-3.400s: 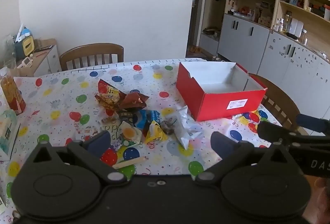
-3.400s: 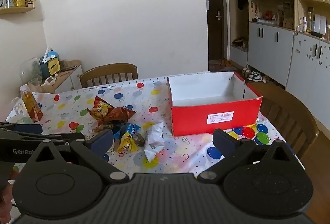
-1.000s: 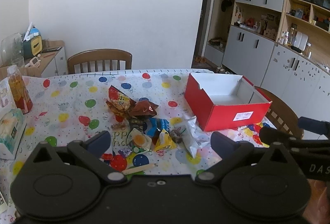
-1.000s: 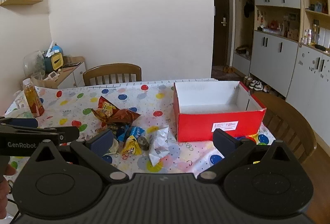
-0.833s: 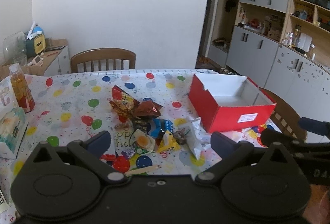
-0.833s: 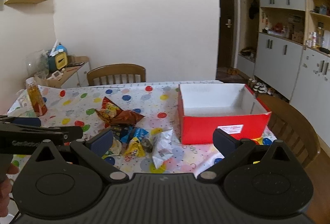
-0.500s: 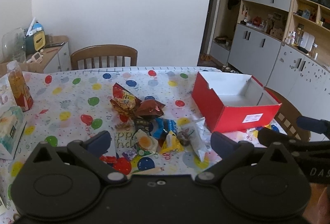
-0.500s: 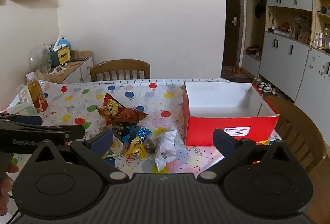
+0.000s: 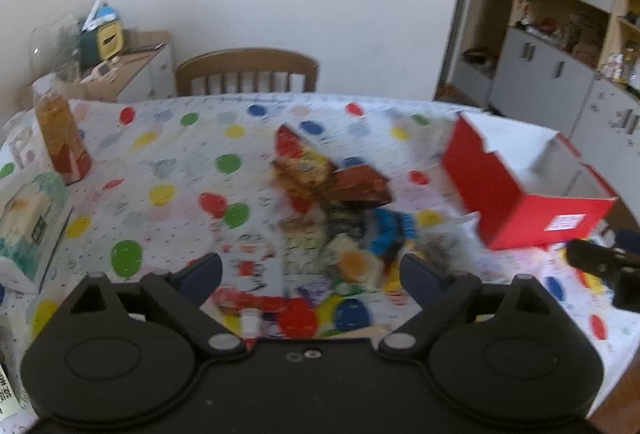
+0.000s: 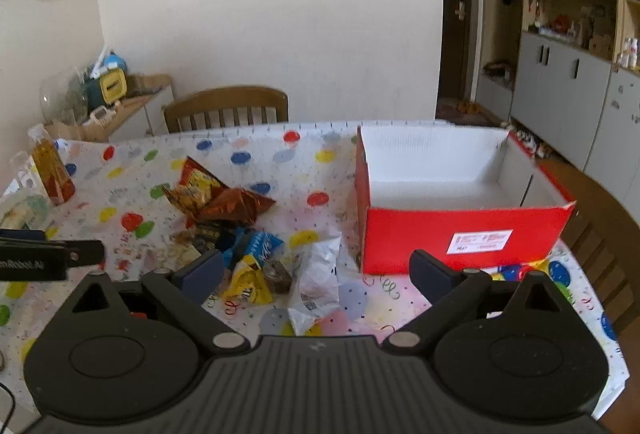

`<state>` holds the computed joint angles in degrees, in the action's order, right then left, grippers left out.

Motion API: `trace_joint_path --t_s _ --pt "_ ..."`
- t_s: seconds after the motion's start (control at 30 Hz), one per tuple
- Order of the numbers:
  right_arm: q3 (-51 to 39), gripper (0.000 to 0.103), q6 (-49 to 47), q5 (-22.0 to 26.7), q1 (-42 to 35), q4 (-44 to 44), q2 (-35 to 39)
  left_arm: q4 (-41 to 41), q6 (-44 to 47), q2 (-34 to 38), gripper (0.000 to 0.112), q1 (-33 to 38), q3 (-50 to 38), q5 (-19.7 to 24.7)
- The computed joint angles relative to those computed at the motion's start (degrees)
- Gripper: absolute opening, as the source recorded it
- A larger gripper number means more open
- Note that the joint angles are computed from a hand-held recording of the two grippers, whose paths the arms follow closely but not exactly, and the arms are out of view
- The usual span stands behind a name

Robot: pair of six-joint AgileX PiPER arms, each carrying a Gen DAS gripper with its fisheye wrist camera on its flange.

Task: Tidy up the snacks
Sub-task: 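Grasp white printed packet with left tool while right tool grasps clear wrapped packet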

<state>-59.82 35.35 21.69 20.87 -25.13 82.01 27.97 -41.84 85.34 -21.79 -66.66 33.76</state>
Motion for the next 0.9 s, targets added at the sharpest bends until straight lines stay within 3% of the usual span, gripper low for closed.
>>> trace_joint_path --t_s 0.2,0.37,0.63,0.9 --pt "-4.83 0.091 -5.74 0.25 -1.09 4.80 8.39 -6.94 8.66 5.96 0.092 7.08 -2.37 -2.23" --pt "-9.98 0.084 -12.39 1.84 -1.46 11.52 15.44 -10.35 13.89 12.82 0.089 10.04 -6.76 -0.61" --pt "-18.43 0.071 -12.80 6.33 -0.84 11.44 25.00 -11.61 16.10 20.28 0.086 11.88 -11.09 -0.32" --pt "-25.14 0.058 -12.44 10.29 -1.06 10.89 31.32 -18.24 21.65 25.23 0.083 13.74 -16.20 2.82"
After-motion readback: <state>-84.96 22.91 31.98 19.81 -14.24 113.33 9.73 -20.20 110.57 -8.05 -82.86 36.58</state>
